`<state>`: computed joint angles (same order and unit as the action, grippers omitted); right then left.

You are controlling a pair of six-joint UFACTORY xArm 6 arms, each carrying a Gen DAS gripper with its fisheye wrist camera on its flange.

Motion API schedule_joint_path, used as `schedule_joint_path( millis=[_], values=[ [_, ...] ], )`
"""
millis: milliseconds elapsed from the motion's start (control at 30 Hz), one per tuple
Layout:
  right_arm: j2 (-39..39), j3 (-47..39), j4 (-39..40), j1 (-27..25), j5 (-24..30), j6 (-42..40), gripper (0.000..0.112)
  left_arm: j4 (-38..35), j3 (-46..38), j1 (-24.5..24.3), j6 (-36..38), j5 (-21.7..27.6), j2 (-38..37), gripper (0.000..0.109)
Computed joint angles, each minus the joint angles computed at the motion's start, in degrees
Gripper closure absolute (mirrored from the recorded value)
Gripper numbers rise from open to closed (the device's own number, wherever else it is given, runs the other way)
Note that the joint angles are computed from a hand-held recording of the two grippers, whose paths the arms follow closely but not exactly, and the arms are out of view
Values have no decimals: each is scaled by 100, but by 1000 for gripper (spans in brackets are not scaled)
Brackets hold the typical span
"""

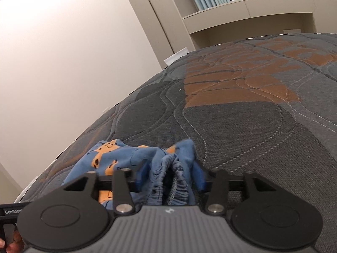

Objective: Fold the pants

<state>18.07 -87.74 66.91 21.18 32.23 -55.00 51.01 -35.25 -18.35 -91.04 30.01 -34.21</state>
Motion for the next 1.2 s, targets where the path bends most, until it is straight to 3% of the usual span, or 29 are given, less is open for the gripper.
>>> schedule_joint_path(
  millis=[33,100,200,267,600,900,1067,1200],
  values=[
    [-67,82,-2,-2,-41,-8,53,72,-9,-92,-73,134,-56,58],
    [-294,343,32,-1,-125,-136,37,249,-28,-344,-212,466,-198,37],
    [-854,976,445,27,-363,-749,19,639,-48,-950,-439,1225,-452,15],
    [-1324,1503,797,66,-583,-1272,15,829,-76,-1474,-541,1871,-593,7],
    [-3753,4019,2081,641,-2283,-2772,10,1485,-145,-4455,-1422,5115,-658,6],
    [-5358,5382,3135,1283,-3248,-3939,10,1486,-235,-5983,-2026,6427,-268,6],
    [-5829,5817,2935,1493,-3518,-3578,10,1412,-296,-6380,-2267,6783,-79,6],
    [-5947,5810,3689,1568,-3705,-4257,10,1415,-306,-6649,-2320,7098,66,6]
  ],
)
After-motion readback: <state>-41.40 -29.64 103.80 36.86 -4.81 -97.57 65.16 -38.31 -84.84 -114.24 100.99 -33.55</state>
